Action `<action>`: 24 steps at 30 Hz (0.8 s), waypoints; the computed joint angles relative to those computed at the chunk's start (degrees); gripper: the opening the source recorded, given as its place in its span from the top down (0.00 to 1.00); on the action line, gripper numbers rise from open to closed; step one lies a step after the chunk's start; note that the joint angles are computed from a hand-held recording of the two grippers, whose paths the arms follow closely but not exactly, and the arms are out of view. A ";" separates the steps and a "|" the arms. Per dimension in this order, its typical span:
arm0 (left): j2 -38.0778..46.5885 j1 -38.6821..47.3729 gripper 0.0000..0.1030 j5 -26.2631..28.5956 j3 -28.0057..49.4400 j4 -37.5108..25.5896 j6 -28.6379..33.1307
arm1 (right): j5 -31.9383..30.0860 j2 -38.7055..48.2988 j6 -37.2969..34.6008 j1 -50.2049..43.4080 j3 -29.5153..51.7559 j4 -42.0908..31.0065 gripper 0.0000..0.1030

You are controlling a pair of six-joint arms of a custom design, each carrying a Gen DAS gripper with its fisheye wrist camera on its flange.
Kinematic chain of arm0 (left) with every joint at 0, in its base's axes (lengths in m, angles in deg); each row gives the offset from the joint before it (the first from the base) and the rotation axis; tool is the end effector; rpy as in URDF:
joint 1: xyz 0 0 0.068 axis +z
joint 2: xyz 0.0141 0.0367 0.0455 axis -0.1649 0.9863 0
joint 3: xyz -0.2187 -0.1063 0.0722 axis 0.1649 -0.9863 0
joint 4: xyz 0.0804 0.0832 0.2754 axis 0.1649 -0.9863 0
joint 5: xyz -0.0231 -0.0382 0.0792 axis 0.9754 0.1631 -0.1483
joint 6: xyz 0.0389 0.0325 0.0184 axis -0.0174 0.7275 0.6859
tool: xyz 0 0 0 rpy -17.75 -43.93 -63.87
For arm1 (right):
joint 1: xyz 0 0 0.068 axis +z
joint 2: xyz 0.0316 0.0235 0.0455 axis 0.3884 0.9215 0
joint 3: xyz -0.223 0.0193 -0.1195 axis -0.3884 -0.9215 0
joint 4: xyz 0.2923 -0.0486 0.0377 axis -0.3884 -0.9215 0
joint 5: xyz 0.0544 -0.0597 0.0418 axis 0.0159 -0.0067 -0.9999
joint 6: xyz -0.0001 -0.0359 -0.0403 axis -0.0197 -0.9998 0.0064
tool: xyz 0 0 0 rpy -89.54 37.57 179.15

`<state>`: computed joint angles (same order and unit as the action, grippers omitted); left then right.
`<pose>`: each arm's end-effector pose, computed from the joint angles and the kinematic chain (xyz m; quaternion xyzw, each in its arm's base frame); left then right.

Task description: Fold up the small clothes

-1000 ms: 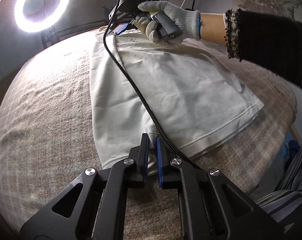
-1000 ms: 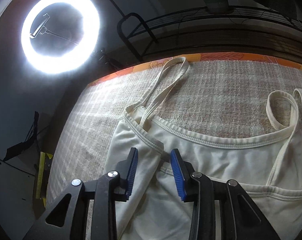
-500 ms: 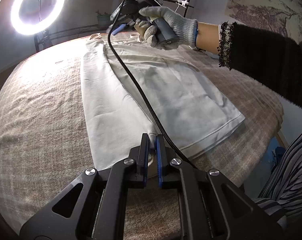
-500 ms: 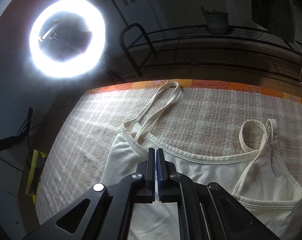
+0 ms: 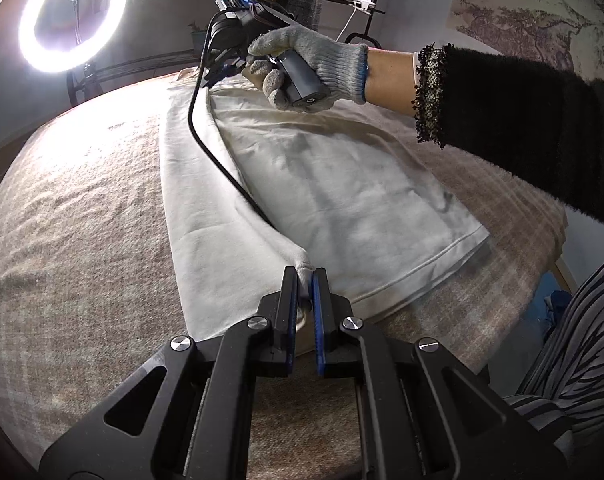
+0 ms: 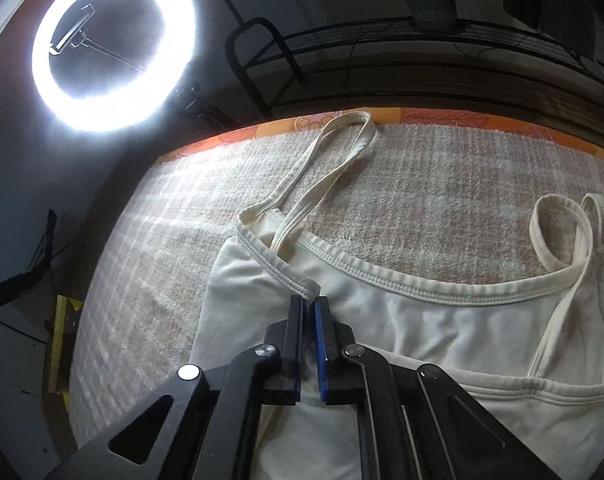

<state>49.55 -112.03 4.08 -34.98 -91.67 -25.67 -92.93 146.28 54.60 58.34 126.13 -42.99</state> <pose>-0.0198 -0.1988 0.1714 -0.0449 0.9318 -0.0629 0.3546 0.3693 0.2814 0.1731 -0.3282 0.8911 0.2708 0.1578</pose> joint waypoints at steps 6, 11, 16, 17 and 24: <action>-1.03 2.45 0.95 0.01 -0.62 4.87 7.22 | 2.81 -4.90 -3.46 -1.64 -2.06 1.00 0.99; -2.60 7.05 0.95 4.29 -3.72 13.66 17.29 | 8.72 -2.57 -6.36 -0.31 -0.78 -0.47 0.98; -2.44 6.33 0.83 6.01 -3.97 14.17 16.85 | 10.66 -2.10 -6.41 0.02 -1.96 0.28 0.77; -2.05 4.99 0.83 5.63 -3.34 12.65 15.08 | 10.95 -2.91 -6.54 -0.29 -2.54 0.16 0.74; 0.76 -4.35 0.82 2.82 2.64 -4.84 -2.09 | 5.09 -16.02 -6.88 -5.81 -11.45 1.70 0.66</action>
